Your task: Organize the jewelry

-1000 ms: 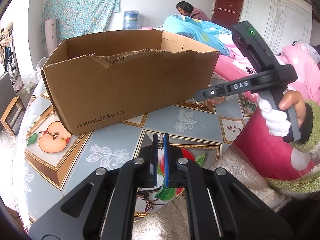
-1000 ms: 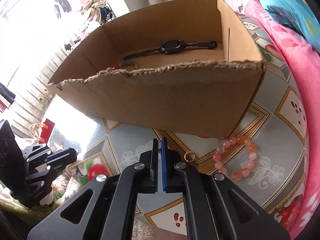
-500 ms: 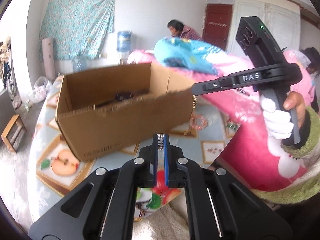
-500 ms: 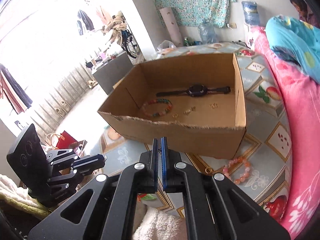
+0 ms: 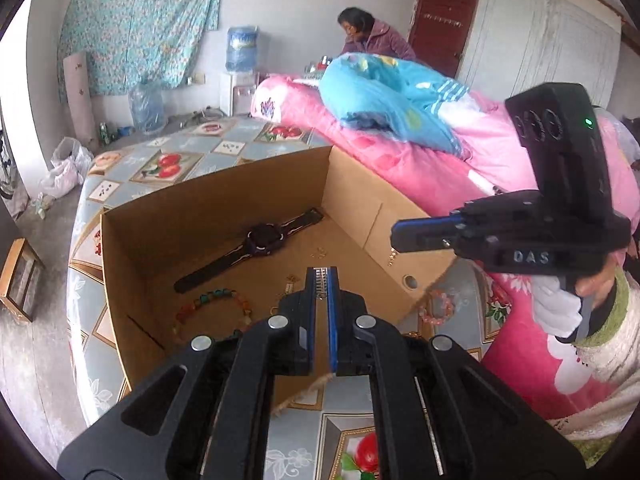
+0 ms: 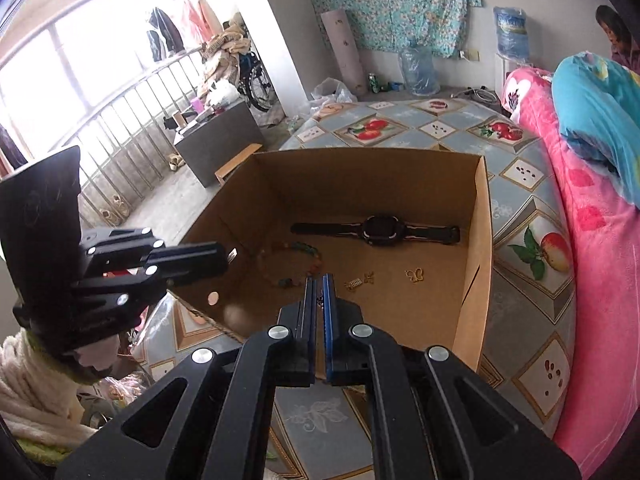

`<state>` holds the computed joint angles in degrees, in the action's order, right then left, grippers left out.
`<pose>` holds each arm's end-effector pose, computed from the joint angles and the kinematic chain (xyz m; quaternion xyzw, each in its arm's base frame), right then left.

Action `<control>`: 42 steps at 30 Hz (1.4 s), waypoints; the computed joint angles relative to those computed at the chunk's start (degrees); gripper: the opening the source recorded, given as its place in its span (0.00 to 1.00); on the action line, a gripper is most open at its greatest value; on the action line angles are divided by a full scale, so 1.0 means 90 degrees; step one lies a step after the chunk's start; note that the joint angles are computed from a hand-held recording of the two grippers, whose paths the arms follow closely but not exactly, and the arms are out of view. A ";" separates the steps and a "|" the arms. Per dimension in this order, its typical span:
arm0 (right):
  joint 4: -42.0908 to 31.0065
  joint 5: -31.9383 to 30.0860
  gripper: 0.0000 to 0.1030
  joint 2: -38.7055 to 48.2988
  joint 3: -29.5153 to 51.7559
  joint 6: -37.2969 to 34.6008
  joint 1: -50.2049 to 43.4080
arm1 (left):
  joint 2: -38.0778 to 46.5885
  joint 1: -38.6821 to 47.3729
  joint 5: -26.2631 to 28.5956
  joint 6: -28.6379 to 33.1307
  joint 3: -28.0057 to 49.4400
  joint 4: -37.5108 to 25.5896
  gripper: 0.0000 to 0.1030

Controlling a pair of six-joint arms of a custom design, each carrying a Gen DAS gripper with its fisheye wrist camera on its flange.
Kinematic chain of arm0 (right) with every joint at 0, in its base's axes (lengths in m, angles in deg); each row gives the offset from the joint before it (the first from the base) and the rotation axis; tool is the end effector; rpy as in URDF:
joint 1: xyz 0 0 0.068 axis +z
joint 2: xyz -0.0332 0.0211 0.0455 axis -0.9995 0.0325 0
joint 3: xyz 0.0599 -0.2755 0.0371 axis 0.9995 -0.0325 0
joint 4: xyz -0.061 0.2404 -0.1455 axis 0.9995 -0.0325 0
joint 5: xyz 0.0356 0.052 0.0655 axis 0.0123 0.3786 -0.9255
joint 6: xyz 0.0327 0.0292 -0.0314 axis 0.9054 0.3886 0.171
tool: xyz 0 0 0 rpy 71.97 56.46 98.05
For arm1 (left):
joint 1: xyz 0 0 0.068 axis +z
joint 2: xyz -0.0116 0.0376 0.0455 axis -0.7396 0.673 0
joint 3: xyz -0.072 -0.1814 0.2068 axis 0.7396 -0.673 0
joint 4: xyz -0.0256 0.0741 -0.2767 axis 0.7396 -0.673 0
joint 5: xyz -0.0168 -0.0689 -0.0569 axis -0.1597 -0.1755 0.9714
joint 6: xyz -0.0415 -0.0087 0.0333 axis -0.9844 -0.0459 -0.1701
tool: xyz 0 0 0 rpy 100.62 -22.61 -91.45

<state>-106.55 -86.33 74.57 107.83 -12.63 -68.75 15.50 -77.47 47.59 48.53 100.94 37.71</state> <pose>0.3059 0.1224 0.3130 -0.2252 0.8982 0.2404 0.2912 0.2229 -0.1300 0.3022 0.1781 0.8997 -0.1571 0.3662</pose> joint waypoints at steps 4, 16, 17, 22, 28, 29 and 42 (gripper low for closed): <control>-0.0176 0.0073 0.04 0.0554 0.0278 -0.0164 -0.0026 | 0.1429 0.0358 0.0238 0.0256 0.0904 -0.0293 0.04; -0.0022 -0.0155 0.16 0.0536 0.0107 -0.0244 -0.0350 | 0.2811 0.0692 0.0404 -0.0147 0.1803 -0.0476 0.17; -0.0006 -0.0204 0.16 0.0468 0.0075 -0.0224 -0.0403 | 0.2726 0.0680 0.0361 -0.0154 0.1740 -0.0418 0.18; 0.0131 -0.0514 0.18 -0.0190 -0.0223 -0.0045 -0.0740 | 0.2084 0.0588 0.0181 -0.0264 0.1394 -0.0214 0.25; 0.0107 -0.0639 0.23 -0.1338 -0.0638 0.0173 -0.1134 | 0.0520 0.0267 -0.0323 -0.0428 0.0523 0.0071 0.36; 0.0085 -0.0660 0.23 -0.1579 -0.0748 0.0183 -0.1200 | 0.0197 0.0190 -0.0412 -0.0465 0.0338 0.0117 0.37; -0.0375 0.0163 0.24 -0.3653 -0.2681 0.0350 -0.0796 | -0.3300 -0.1622 -0.1795 -0.1751 -0.1757 -0.0765 0.65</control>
<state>-109.93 -84.86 41.70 83.70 -9.48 -75.91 -14.19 -92.06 31.44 32.77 85.13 30.82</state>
